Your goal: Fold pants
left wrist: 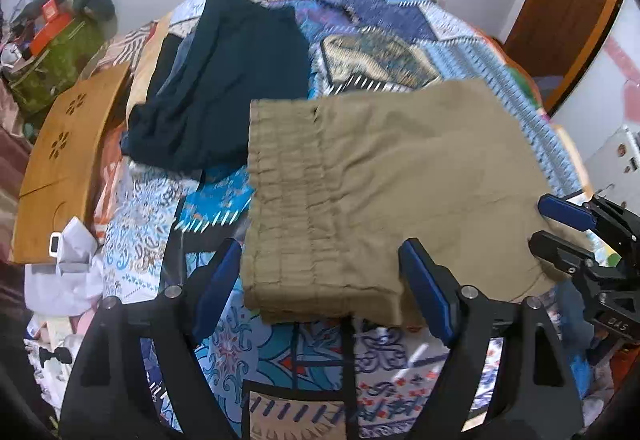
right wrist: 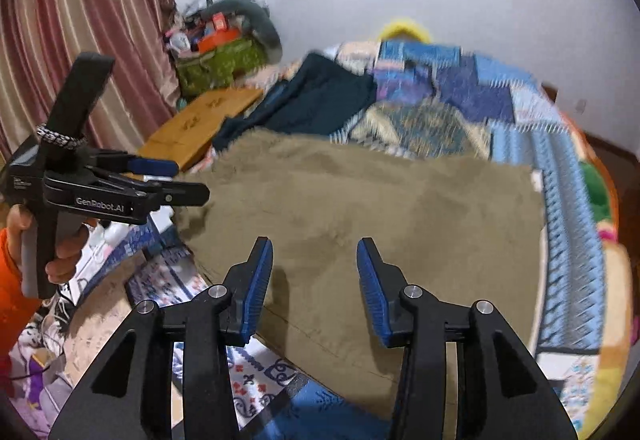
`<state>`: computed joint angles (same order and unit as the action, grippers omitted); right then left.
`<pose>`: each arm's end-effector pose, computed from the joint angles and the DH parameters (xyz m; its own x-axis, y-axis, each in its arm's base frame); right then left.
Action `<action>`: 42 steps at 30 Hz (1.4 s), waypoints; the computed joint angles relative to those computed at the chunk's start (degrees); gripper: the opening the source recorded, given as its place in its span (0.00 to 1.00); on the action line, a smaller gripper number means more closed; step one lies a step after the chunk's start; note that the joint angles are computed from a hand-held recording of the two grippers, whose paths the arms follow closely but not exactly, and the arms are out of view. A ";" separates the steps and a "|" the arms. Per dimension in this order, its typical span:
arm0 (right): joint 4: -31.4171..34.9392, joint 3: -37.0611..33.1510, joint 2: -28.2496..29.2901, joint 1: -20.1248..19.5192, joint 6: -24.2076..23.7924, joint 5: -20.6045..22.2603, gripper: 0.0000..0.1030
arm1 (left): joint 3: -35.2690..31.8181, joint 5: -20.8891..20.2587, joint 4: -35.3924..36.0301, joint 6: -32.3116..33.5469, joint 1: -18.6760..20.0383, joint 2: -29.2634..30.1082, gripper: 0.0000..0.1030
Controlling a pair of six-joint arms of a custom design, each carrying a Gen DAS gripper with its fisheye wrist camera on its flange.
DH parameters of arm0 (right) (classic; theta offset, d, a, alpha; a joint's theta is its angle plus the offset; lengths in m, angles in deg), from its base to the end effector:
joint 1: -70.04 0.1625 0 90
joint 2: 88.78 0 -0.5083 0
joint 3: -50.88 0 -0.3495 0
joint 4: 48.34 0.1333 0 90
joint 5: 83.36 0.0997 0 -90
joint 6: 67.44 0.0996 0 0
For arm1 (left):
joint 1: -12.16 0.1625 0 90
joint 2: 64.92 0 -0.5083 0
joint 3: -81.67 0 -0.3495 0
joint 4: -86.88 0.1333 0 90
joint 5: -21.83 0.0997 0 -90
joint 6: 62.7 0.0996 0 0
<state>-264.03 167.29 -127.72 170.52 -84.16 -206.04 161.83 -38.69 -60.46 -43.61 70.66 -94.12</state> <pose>0.1874 -0.5756 0.1593 -0.8279 0.0441 0.5591 -0.3752 0.6973 -0.6107 -0.2482 -0.7540 0.0639 -0.5586 0.6629 -0.4985 0.7428 0.6672 0.0549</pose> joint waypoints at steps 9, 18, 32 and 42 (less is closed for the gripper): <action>-2.59 7.50 -2.74 -2.66 4.86 0.02 0.39 | 4.11 2.77 -9.04 4.00 0.74 -0.87 0.82; -8.38 16.70 -5.19 -4.49 9.49 -4.07 0.39 | 5.99 2.66 -11.39 2.93 1.22 -0.98 0.83; -13.14 23.91 -6.74 -4.45 12.91 -9.79 0.39 | 6.86 4.12 -8.98 3.27 0.70 -2.54 0.88; -12.92 19.52 -10.04 -1.81 6.86 -11.84 0.41 | 3.52 4.58 -11.74 6.03 -1.42 -2.33 0.88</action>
<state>-276.95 186.81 -137.76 168.71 -77.31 -217.88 165.34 -34.10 -72.20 -37.58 69.24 -96.46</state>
